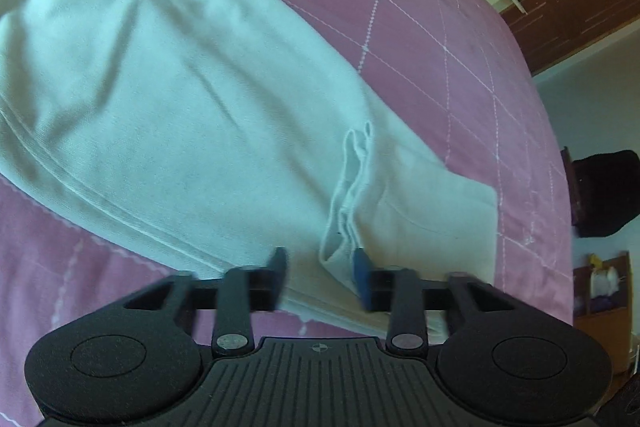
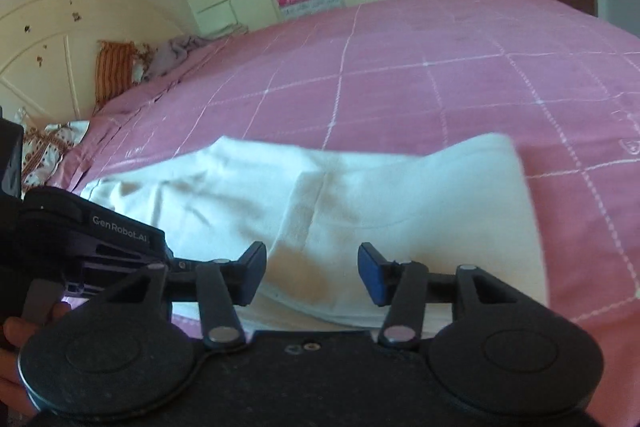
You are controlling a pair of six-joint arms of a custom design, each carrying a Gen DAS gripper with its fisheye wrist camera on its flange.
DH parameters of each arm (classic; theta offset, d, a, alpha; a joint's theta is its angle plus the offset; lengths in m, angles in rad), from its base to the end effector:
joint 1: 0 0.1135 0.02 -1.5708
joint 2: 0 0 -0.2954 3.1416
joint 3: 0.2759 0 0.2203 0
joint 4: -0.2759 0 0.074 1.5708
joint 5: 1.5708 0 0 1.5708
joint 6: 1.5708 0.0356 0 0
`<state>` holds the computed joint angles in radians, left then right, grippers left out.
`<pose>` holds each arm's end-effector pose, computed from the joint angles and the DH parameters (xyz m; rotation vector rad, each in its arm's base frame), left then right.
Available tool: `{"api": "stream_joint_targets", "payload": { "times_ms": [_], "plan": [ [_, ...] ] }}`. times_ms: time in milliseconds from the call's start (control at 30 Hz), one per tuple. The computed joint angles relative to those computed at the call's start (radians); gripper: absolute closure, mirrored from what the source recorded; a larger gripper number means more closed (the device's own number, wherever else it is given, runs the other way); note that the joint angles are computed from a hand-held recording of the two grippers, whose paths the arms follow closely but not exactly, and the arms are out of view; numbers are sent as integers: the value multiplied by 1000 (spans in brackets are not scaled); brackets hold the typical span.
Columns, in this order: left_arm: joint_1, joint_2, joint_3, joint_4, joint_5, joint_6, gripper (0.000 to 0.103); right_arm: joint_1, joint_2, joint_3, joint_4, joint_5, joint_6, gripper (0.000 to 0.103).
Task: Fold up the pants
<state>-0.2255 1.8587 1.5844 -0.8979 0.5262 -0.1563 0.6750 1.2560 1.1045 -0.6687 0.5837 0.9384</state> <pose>0.3516 -0.0990 0.3005 0.2434 2.7287 -0.8283 0.1824 0.1208 0.3459 0.5513 2.1633 0.1698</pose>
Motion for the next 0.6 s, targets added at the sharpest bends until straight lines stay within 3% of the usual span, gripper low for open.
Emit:
{"api": "stream_joint_targets", "payload": {
  "times_ms": [33, 67, 200, 267, 333, 600],
  "plan": [
    [-16, -34, -46, 57, -18, -41, 13, -7, -32, -11, -24, 15, 11, 51],
    [-26, -57, -80, 105, -31, -62, 13, -15, -63, -23, -52, 27, 26, 51],
    [-75, -28, -67, 113, -16, -79, 13, -48, -172, -90, -135, 66, 103, 51],
    [-95, -13, -75, 134, -26, -103, 24, -65, -223, -124, -158, 71, 143, 51],
    [-108, 16, -75, 137, -7, -124, 56, -66, -251, -143, -178, 88, 177, 50],
    [-150, 6, -155, 254, -72, -227, 85, -89, -310, -192, -237, 111, 231, 51]
  ]
}}
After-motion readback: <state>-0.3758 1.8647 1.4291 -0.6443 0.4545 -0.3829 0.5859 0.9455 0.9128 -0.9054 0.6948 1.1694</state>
